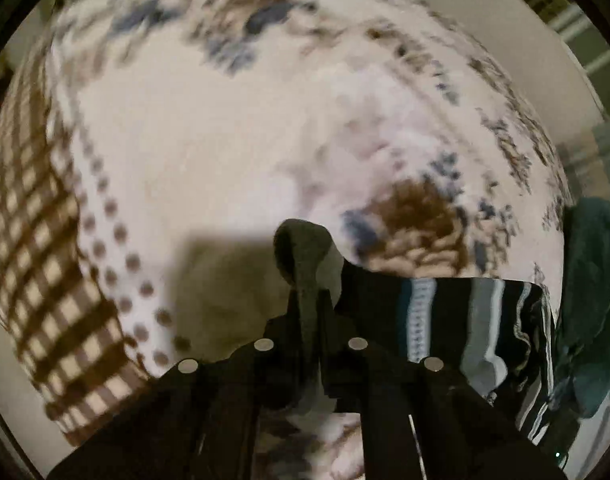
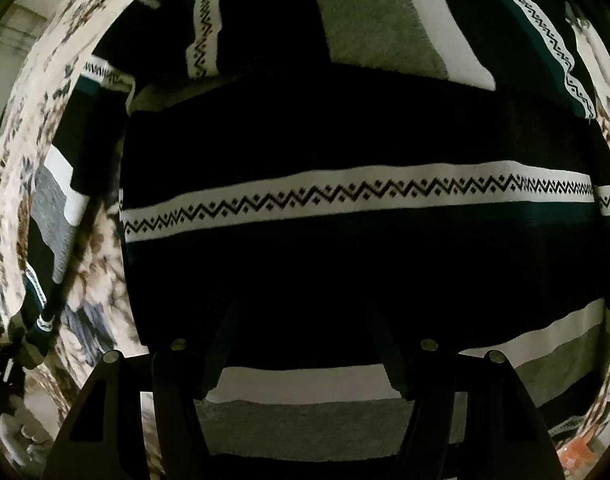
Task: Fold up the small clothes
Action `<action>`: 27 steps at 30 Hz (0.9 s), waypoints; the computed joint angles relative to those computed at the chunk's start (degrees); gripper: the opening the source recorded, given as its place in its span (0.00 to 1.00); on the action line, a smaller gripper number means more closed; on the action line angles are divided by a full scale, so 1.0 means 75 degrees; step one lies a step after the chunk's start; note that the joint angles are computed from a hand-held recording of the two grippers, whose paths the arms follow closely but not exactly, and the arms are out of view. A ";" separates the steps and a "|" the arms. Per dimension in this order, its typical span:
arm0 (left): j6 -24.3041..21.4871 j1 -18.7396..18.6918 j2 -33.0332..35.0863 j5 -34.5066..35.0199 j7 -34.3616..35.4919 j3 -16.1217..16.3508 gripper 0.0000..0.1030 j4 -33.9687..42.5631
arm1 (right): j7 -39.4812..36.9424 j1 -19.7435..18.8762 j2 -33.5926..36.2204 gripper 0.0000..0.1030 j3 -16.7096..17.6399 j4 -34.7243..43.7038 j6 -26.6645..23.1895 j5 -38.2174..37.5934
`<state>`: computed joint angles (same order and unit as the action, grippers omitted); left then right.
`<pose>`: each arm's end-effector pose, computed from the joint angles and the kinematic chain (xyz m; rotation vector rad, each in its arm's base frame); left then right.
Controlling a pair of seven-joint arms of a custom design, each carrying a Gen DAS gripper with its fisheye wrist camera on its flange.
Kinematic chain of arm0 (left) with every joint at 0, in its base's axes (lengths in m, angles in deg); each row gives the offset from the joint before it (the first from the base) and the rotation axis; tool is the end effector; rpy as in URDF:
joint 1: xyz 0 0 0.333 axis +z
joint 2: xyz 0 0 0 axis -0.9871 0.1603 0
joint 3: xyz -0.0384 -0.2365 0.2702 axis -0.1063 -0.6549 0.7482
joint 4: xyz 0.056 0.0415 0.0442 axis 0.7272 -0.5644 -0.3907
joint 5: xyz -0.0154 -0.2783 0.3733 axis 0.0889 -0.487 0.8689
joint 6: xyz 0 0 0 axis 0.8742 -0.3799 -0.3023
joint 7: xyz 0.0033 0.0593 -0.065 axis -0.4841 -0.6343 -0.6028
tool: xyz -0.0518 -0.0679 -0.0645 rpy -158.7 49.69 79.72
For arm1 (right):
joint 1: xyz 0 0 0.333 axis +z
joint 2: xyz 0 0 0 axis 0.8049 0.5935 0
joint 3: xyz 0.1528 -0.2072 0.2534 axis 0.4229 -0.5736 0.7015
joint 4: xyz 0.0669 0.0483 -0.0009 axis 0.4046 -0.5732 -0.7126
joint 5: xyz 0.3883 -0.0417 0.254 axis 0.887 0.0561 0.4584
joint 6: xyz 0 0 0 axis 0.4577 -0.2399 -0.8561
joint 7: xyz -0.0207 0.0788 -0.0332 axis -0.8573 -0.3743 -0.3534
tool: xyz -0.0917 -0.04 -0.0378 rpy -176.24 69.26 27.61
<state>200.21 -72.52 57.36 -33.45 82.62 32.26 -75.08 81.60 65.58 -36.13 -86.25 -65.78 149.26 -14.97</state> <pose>0.7555 0.0521 0.5289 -2.4371 1.8520 -0.6880 0.6446 0.1733 0.3960 -1.1468 2.7866 0.1135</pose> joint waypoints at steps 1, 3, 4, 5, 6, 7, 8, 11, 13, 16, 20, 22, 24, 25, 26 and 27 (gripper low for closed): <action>0.0014 -0.0023 -0.0040 0.0026 0.0086 -0.0027 0.05 0.0078 | -0.0041 -0.0036 -0.0045 0.65 -0.0017 -0.0057 0.0065 0.0051; 0.0066 -0.0117 -0.0179 0.0089 0.0204 -0.0091 0.05 0.0209 | -0.0151 -0.0116 -0.0270 0.65 -0.0049 -0.0355 0.0288 0.0208; 0.0045 -0.0203 -0.0203 0.0070 0.0250 -0.0167 0.05 0.0375 | -0.0197 -0.0158 -0.0389 0.65 -0.0080 -0.0505 0.0375 0.0255; 0.0024 -0.0289 -0.0185 0.0043 0.0294 -0.0235 0.05 0.0539 | -0.0237 -0.0202 -0.0509 0.65 -0.0116 -0.0663 0.0460 0.0292; 0.0002 -0.0392 -0.0213 0.0030 0.0343 -0.0308 0.05 0.0662 | -0.0227 -0.0256 -0.0696 0.65 -0.0166 -0.0877 0.0568 0.0336; -0.0078 -0.0539 -0.0158 0.0033 0.0383 -0.0409 0.05 0.0897 | -0.0212 -0.0296 -0.0827 0.65 -0.0205 -0.1019 0.0636 0.0362; -0.0186 -0.0697 -0.0070 -0.0007 0.0454 -0.0532 0.05 0.1151 | -0.0192 -0.0351 -0.0999 0.65 -0.0259 -0.1191 0.0698 0.0377; -0.0522 -0.1249 0.0327 -0.0190 0.0572 -0.0911 0.05 0.1951 | -0.0196 -0.0546 -0.1520 0.65 -0.0448 -0.1663 0.0813 0.0272; -0.0768 -0.1667 0.0642 -0.0402 0.0637 -0.1208 0.05 0.2439 | -0.0266 -0.0718 -0.1824 0.65 -0.0603 -0.1909 0.0815 0.0121; -0.1096 -0.2394 0.1240 -0.0562 0.0788 -0.1605 0.05 0.3254 | -0.0270 -0.1020 -0.2395 0.65 -0.0807 -0.2362 0.0759 -0.0220; -0.1471 -0.3365 0.1904 -0.0514 0.1007 -0.1938 0.05 0.3996 | -0.0466 -0.1433 -0.2807 0.65 -0.1069 -0.2652 0.0608 -0.0568; -0.1688 -0.3856 0.2214 -0.0346 0.1049 -0.2003 0.05 0.4277 | -0.0601 -0.1614 -0.2977 0.65 -0.1178 -0.2796 0.0518 -0.0684; -0.1846 -0.4270 0.2453 -0.0127 0.1089 -0.2000 0.07 0.4460 | -0.0804 -0.1769 -0.3135 0.65 -0.1305 -0.2967 0.0490 -0.0685; -0.1962 -0.4403 0.2538 -0.0039 0.1092 -0.1978 0.07 0.4551 | -0.0907 -0.1832 -0.3244 0.65 -0.1353 -0.3083 0.0493 -0.0664; -0.2133 -0.4568 0.2695 0.0106 0.1060 -0.1936 0.08 0.4757 | -0.1113 -0.1923 -0.3467 0.65 -0.1460 -0.3259 0.0458 -0.0626; -0.2200 -0.4641 0.2729 0.0159 0.1102 -0.1925 0.10 0.4758 | -0.1242 -0.1982 -0.3585 0.65 -0.1518 -0.3346 0.0454 -0.0576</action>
